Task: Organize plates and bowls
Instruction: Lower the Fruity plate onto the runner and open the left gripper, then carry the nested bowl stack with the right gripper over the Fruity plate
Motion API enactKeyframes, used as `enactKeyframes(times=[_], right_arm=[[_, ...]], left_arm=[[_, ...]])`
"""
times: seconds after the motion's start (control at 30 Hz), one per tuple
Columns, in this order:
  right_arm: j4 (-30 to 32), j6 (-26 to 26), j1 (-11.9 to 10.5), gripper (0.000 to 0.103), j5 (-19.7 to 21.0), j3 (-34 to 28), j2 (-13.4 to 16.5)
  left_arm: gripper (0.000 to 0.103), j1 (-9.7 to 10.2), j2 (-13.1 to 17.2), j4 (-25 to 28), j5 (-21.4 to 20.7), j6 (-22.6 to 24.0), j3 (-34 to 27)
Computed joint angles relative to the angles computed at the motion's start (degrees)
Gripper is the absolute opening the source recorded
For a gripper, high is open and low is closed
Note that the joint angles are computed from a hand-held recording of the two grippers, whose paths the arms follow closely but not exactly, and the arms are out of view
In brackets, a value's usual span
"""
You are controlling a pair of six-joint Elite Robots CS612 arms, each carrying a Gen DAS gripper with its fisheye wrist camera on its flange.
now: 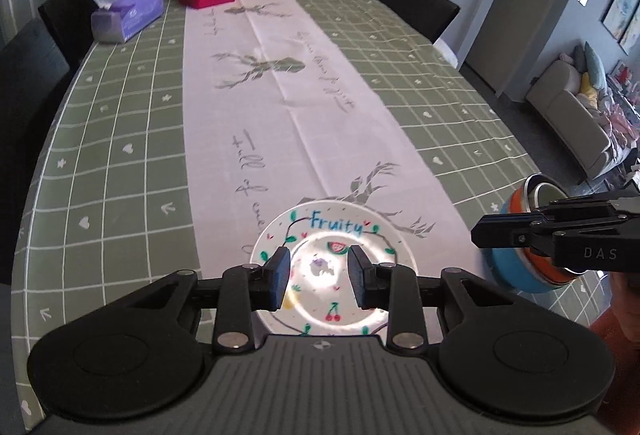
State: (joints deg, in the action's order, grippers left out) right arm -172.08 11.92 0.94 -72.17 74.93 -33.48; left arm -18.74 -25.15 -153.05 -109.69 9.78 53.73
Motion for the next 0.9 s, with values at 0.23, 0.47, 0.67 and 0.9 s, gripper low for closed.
enactKeyframes(times=[0.23, 0.47, 0.67, 0.9], right_arm=[[-10.31, -0.36, -0.63, 0.034, -2.47, 8.3, -4.06], [-17.23, 4.58, -2.03, 0.051, -7.8, 16.29, -7.48], [-17.37, 8.01, -3.47, 0.054, -12.65, 19.93, -8.98], [-9.01, 9.87, -5.64, 0.072, -12.0, 18.78, -8.92]], left_arm=[[0.043, -1.73, -4.12, -8.44, -4.52, 1.83, 7.76], [0.054, -3.4, -5.28, -9.82, -9.55, 0.13, 11.12], [0.07, -4.35, -3.4, -5.0, -14.36, -1.48, 8.11], [0.073, -5.86, -0.5, 5.81, -12.79, -0.21, 0.8]])
